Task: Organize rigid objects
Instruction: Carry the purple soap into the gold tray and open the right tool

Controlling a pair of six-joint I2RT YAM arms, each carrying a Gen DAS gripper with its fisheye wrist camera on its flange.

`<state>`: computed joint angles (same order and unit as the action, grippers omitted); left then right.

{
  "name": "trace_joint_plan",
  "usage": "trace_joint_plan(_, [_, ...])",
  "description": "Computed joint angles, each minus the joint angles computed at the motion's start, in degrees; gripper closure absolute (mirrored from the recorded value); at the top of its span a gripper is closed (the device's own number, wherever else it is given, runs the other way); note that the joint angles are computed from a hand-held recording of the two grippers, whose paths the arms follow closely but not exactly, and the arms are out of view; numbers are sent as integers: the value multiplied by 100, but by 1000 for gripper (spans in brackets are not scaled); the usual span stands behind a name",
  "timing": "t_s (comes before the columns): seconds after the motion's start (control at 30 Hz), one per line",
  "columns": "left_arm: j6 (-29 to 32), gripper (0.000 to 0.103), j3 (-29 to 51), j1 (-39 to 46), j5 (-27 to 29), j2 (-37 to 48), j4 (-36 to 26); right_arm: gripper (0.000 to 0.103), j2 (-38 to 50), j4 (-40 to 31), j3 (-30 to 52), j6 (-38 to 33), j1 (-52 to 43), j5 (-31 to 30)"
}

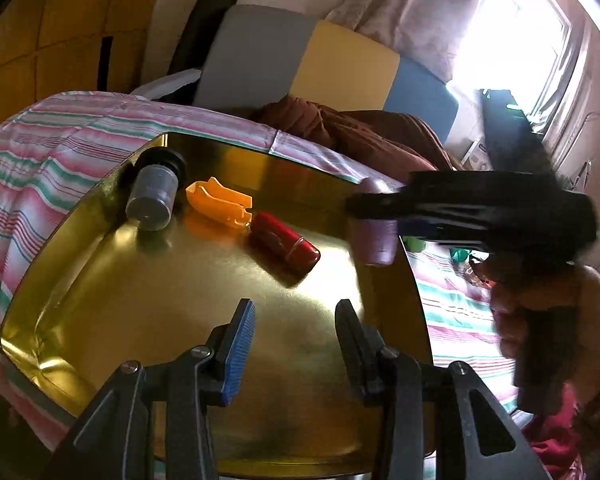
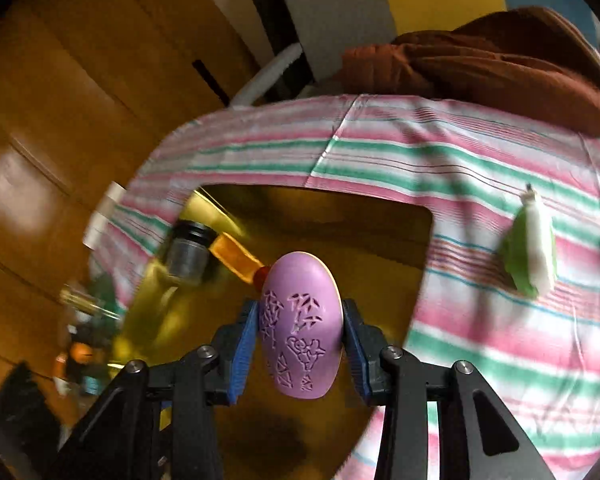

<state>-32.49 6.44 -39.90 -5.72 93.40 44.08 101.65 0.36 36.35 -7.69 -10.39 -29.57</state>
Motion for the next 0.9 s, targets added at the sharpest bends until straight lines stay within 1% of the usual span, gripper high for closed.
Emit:
trace_joint_plan(0.13, [23, 61, -24, -1, 29, -76, -43, 61, 396, 286, 263, 36, 585, 833])
trace_joint_plan(0.33, [9, 61, -44, -6, 51, -124, -57, 61, 730, 547, 483, 29, 986, 1473])
trace_joint_plan(0.47, [-14, 61, -24, -47, 33, -107, -81, 59, 616, 644, 432, 8, 1003, 1562])
trace_joint_plan(0.57, [-17, 61, -28, -107, -48, -167, -124, 59, 360, 679, 260, 5, 917, 1420])
trace_joint_plan(0.67, [-27, 61, -26, -164, -70, -176, -124, 48, -86, 832, -114, -38, 761, 1246])
trace_joint_plan(0.7, [-37, 61, -24, -201, -96, -166, -122, 43, -267, 891, -265, -28, 682, 1161])
trace_joint_plan(0.77, [-41, 61, -15, -291, -145, -179, -159, 41, -570, 947, -508, -27, 499, 965])
trace_joint_plan(0.87, [-44, 61, 2, -406, -221, -183, -181, 37, -1012, 959, -835, -22, 275, 882])
trace_joint_plan(0.9, [-51, 61, 6, -448, -241, -200, -196, 34, -1171, 967, -961, -66, 185, 854])
